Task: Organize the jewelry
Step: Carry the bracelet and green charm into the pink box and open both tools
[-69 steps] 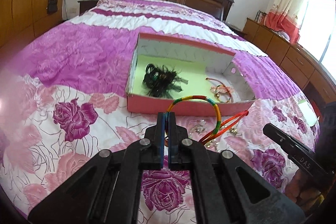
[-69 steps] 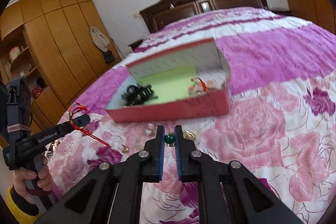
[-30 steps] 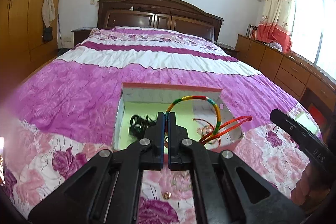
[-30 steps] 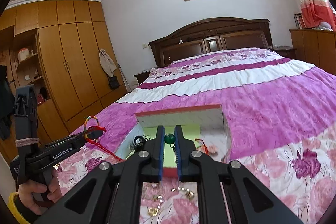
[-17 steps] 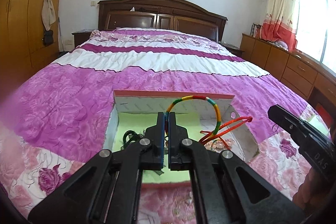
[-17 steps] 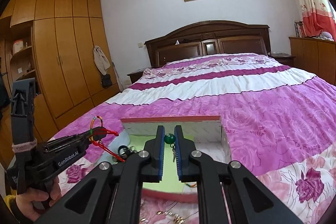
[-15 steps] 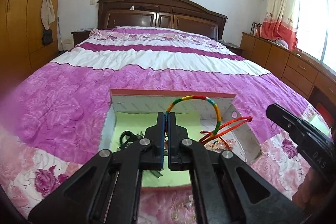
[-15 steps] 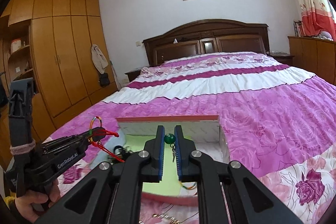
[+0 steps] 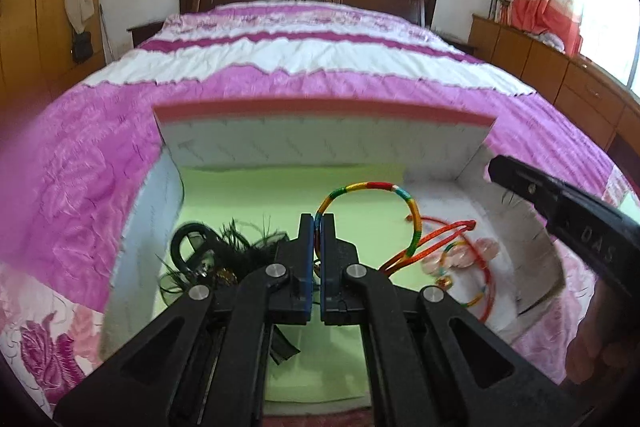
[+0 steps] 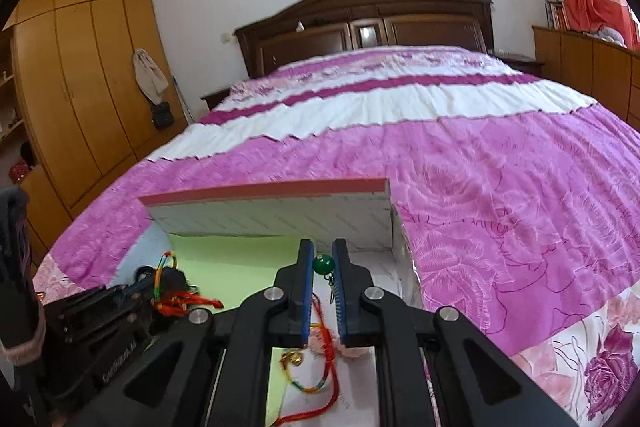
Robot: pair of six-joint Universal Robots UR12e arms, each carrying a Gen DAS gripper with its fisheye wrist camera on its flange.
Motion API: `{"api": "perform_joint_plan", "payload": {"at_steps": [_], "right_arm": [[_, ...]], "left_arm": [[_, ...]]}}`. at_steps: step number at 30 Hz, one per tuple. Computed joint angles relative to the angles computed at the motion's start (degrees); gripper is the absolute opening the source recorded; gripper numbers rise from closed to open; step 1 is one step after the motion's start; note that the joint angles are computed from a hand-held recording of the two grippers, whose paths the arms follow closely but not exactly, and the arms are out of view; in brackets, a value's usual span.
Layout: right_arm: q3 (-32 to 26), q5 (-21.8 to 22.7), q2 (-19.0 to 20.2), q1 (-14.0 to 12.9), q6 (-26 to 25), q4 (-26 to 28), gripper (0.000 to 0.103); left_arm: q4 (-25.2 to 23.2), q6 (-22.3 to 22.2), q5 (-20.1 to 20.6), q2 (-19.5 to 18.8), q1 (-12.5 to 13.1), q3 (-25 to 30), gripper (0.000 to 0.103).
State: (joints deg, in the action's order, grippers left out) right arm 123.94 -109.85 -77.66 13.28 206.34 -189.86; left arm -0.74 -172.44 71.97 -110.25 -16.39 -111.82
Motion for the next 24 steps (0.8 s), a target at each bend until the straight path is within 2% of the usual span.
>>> {"api": "perform_joint_plan", "payload": {"at_steps": [5, 9, 10, 11, 12, 14, 17, 19, 24], "right_arm": [[-0.4, 0.6, 0.7, -0.8, 1.3, 2.8, 0.011], [-0.1, 1.1, 0.8, -1.2, 3.0, 3.0, 0.013], [0.1, 1.4, 0.7, -1.3, 3.4, 2.7, 0.016], [0.4, 1.7, 0.6, -1.4, 3.8, 2.1, 0.019], [0.5, 1.9, 0.6, -1.5, 4.0, 1.6, 0.027], [1.0, 2.7, 0.4, -1.6, 4.4, 0.0, 0.031], [1.4, 3.0, -0.1, -1.4, 4.3, -1.3, 0.034], [1.7, 2.6, -0.4, -1.0, 4.5, -2.1, 0.041], [2.4, 2.3, -1.7, -0.3, 5.6, -3.4, 0.042]], "left_arm": [[-2.1, -0.2, 0.8, -0.5, -0.1, 0.4, 0.0], [-3.2, -0.3, 1.3, -0.3, -0.1, 0.5, 0.0], [-3.3, -0.3, 1.3, -0.3, -0.1, 0.5, 0.002], [-3.2, -0.2, 1.2, -0.2, -0.1, 0.3, 0.01], [-3.2, -0.1, 1.2, -0.1, -0.2, 0.3, 0.019], [-2.5, 0.0, 1.2, 0.2, -0.2, -0.1, 0.027], [-2.4, 0.5, 0.7, 0.9, 0.0, -0.5, 0.029], [-2.5, 0.6, 0.3, 1.4, 0.2, -0.8, 0.03], [-2.7, 0.5, -0.8, 3.1, 1.0, -1.8, 0.031]]}}
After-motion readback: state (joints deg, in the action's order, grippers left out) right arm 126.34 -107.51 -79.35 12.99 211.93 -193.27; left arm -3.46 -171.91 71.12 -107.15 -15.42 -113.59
